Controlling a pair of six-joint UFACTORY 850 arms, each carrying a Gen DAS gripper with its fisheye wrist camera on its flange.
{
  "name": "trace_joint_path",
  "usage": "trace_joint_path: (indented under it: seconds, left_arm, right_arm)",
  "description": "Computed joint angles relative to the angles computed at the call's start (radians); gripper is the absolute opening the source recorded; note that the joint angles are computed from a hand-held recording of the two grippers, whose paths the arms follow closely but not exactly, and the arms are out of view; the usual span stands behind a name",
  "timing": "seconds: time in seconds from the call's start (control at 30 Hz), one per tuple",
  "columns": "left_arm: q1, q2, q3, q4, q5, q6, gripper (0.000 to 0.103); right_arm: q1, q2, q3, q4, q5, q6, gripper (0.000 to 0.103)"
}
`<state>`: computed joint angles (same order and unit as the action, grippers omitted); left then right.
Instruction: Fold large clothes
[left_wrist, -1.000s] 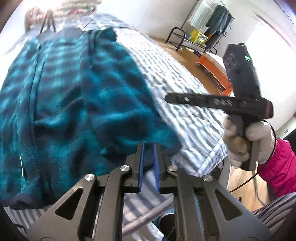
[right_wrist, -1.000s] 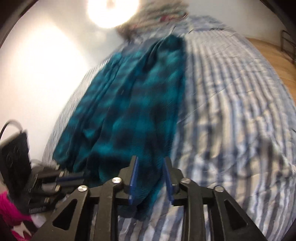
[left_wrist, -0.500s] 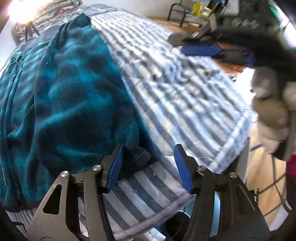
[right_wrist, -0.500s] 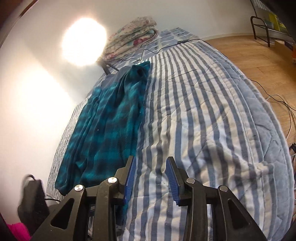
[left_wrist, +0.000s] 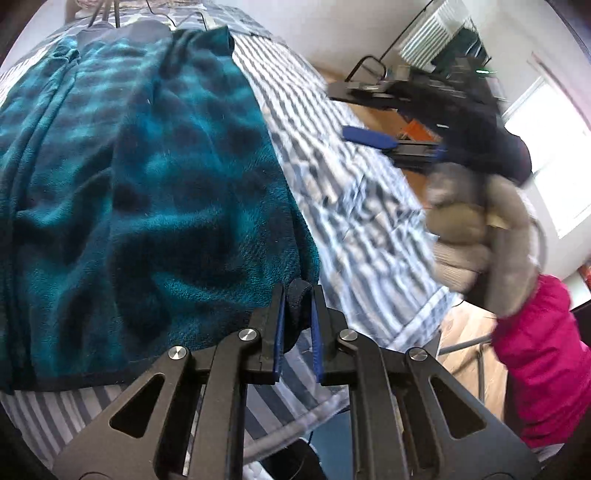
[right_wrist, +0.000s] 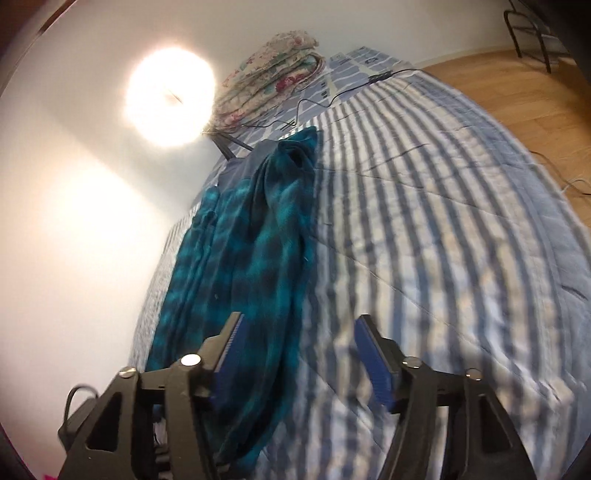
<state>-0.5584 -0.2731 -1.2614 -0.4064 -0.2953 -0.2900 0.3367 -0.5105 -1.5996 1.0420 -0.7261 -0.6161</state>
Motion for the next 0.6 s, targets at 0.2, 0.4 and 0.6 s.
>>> trace_joint_path:
  seconds: [0.2,0.4,0.6]
  left_arm:
    - [0.005,0.023,0.01,-0.085,0.013,0.055,0.01]
    - [0.017,0.035,0.022,-0.187,0.018,0.156,0.01]
    - [0.024,0.037,0.028,-0.273,0.023,0.241,0.01]
  right_arm:
    - [0.017,-0.178,-0.21,0.017,-0.051,0.117,0.074]
    - [0.026,-0.341,-0.406,0.049,-0.065,0.239,0.073]
    - [0.061,-0.482,-0.652,-0.106,-0.137,0.382,0.033]
